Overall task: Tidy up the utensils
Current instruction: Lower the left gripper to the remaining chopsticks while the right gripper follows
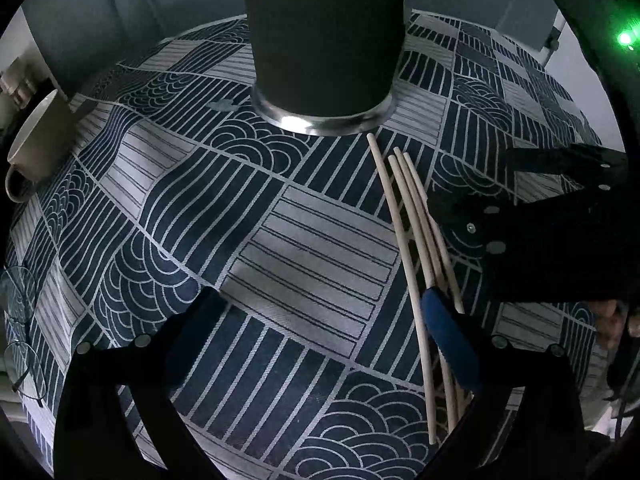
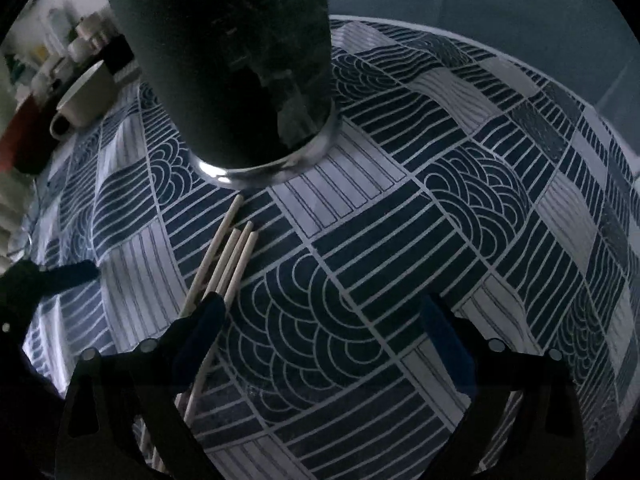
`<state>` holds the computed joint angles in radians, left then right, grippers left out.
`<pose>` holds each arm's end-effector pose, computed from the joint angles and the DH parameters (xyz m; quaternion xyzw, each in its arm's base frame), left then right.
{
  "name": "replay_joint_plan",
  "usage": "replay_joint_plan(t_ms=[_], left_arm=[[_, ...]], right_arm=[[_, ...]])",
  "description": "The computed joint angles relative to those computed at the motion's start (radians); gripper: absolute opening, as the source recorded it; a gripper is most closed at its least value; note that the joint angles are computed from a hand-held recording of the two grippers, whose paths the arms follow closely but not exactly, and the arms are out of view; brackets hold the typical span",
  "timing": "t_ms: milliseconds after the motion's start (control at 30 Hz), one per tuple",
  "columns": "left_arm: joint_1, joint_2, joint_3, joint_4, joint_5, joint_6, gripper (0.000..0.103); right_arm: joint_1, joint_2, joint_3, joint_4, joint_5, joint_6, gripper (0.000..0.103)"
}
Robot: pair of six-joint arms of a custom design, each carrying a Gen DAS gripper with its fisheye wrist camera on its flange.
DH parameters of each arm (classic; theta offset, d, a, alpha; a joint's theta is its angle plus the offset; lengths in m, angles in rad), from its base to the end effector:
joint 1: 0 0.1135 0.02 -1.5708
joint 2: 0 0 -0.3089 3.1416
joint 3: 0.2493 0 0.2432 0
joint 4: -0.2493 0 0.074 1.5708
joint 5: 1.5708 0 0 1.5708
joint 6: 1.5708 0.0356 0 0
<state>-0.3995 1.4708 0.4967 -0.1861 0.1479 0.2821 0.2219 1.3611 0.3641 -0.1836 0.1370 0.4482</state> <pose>0.1959 -0.0884 0.1595 0.3405 0.9151 -0.0841 0.1987 0.1724 0.0339 0.1492 0.1237 0.9710 0.0002 0.2047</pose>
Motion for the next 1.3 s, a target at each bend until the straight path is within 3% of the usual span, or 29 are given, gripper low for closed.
replay_joint_plan(t_ms=[233, 433, 567, 1100, 1300], left_arm=[[0.022, -0.004, -0.001, -0.002, -0.023, 0.018, 0.099], [0.028, -0.011, 0.003, -0.015, -0.023, 0.023, 0.099], [0.036, -0.003, 0.003, -0.006, -0.018, 0.030, 0.099], [0.149, 0.015, 0.008, 0.014, -0.002, 0.065, 0.099], [0.170, 0.026, 0.020, 0.013, -0.008, 0.053, 0.099]], right_arm=[[-0.033, 0.026, 0.033, -0.079, 0.022, 0.009, 0.096], [-0.041, 0.046, 0.079, -0.154, 0.007, 0.095, 0.095], [-0.073, 0.003, 0.052, -0.109, -0.053, 0.097, 0.096], [0.064, 0.129, 0.139, -0.162, 0.045, 0.175, 0.095], [0.079, 0.090, 0.102, -0.154, 0.046, 0.162, 0.095]])
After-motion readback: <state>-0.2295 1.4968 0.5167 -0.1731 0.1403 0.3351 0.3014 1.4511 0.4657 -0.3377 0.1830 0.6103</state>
